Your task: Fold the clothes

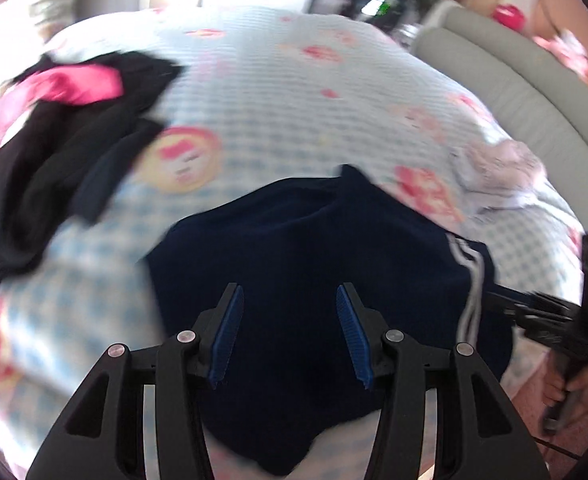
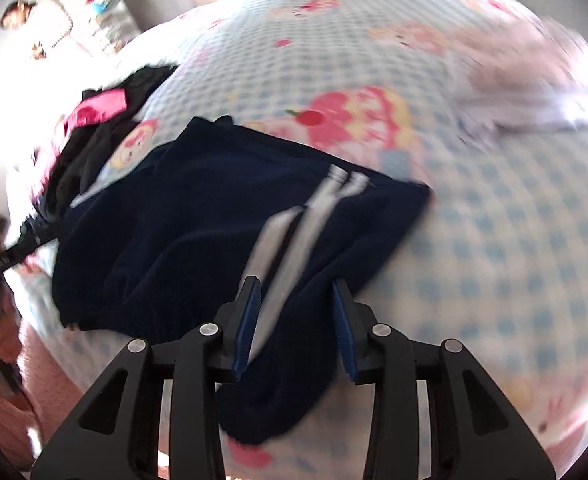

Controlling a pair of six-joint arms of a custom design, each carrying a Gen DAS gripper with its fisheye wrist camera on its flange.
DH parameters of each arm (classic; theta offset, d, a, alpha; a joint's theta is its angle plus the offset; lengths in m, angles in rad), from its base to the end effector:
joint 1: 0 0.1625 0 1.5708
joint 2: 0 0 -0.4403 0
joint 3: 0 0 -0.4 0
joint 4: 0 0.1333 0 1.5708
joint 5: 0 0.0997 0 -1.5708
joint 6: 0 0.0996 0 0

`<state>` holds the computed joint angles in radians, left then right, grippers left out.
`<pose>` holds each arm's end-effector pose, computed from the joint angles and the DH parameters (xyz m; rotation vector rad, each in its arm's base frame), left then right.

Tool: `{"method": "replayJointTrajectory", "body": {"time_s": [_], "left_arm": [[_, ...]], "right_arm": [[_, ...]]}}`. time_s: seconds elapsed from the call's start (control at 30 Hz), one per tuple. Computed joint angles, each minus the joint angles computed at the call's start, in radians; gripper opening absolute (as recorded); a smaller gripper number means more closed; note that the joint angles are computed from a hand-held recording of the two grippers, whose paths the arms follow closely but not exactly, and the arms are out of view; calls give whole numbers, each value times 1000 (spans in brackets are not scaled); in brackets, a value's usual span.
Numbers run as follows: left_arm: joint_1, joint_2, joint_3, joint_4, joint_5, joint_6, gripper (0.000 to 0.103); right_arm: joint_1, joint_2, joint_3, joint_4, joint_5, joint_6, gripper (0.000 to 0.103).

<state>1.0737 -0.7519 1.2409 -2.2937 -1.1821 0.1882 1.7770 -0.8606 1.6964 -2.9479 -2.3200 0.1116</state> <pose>-0.2278 -0.7786 0.2088 0.8690 2.6266 -0.4048 0.2030 -0.6506 0.1885 -0.1462 -2.3797 0.7968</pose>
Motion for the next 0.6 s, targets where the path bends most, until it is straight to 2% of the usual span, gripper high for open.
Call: {"method": "replayJointTrajectory", "body": {"time_s": [0.07, 0.13, 0.27, 0.33, 0.4, 0.5, 0.6], "left_arm": [[0, 58, -69, 24, -31, 15, 51], [-4, 114, -138, 55, -28, 15, 51], [-15, 233, -283, 113, 15, 50, 51], [-18, 275, -336, 145, 8, 65, 51], [-20, 297, -349, 141, 3, 62, 51], [-23, 298, -320, 92, -2, 69, 51], [-20, 307, -326, 95, 4, 53, 51]], "right_arm": [[-5, 36, -51, 47, -37, -11, 36], [-14, 42, -62, 85, -57, 21, 36], [-48, -10, 16, 94, -41, 99, 36], [-58, -40, 68, 81, -40, 119, 35], [-59, -64, 108, 68, -59, 138, 35], [-66, -105, 146, 33, -29, 165, 35], [-58, -116, 153, -76, -16, 132, 38]]}}
